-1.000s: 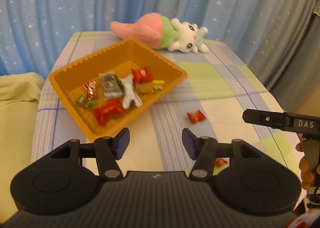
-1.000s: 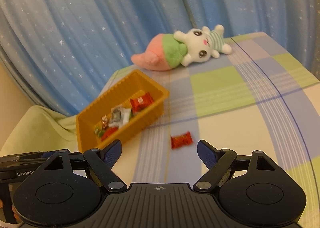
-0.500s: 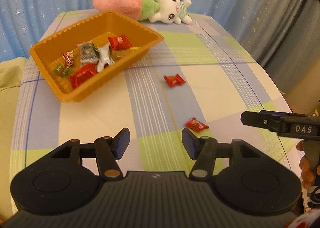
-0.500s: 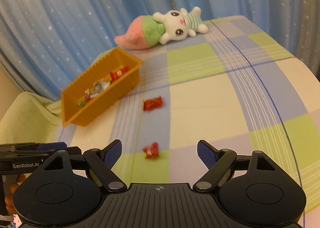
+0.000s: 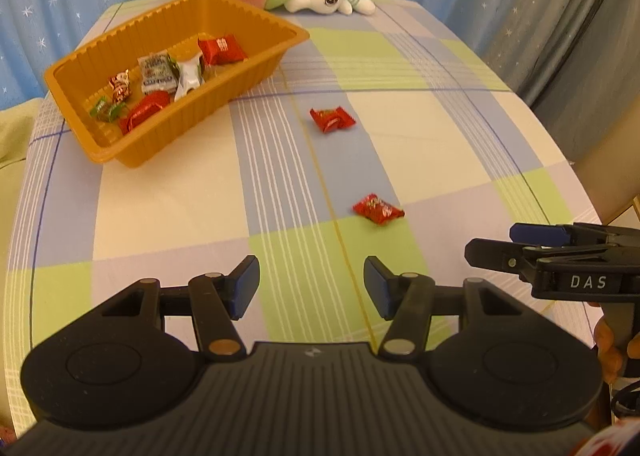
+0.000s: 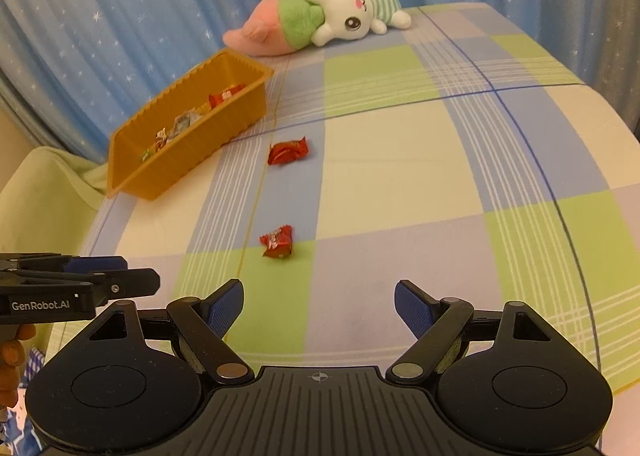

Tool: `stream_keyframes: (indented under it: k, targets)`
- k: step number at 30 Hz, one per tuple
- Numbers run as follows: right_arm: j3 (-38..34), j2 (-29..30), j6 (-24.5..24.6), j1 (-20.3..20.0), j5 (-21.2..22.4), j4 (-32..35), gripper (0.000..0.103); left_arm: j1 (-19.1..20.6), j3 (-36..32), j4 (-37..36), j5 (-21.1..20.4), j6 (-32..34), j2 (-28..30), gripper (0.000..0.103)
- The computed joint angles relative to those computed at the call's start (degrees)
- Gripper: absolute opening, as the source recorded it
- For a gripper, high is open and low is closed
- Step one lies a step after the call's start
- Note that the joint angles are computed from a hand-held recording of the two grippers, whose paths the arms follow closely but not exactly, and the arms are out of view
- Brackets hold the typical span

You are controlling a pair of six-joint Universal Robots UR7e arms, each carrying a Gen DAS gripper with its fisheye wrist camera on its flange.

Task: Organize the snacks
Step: 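Move both tools back over the two red candies on the table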

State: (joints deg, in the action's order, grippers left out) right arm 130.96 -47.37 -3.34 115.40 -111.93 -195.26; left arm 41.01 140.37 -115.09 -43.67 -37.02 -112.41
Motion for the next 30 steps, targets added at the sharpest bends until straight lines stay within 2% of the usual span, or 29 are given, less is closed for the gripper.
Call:
stream_keyframes:
  k: [20,30]
  targets:
    - [-3.1,3.4,-3.1,1.2,-0.5,3.4,0.082,0.6,0.1,3.6,-0.9,-2.1,-0.6,0.055]
    - [-5.3,6.7,-6.2,1.7,-1.4,1.4,0.082,1.9,-0.2,4.6,-0.1,-2.5,-1.6,0.055]
